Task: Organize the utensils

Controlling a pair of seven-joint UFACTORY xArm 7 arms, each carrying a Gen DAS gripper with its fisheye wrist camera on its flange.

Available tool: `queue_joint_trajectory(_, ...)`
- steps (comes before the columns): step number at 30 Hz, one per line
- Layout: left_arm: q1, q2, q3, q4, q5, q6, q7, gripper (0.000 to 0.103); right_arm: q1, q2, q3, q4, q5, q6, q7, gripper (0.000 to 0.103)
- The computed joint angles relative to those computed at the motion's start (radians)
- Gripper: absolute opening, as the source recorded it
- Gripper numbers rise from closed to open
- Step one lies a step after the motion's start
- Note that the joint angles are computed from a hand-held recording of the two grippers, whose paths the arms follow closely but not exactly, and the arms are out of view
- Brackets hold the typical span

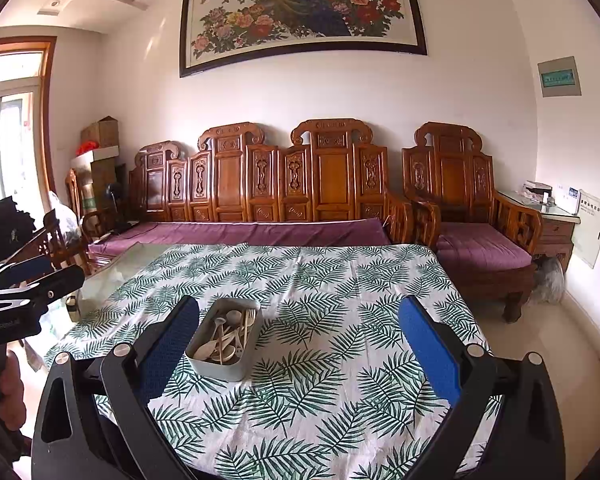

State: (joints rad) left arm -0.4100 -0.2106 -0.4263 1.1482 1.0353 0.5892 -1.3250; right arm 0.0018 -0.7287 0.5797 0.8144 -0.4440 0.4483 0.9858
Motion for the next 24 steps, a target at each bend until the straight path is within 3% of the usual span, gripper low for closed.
queue_joint_trajectory(24,0.010,-0.019,-0.017,-0.013,0.003,-0.003,-0.010,0.095,0.003,0.003,0.000,-0.004,-0.006,-0.004,0.009,0.100)
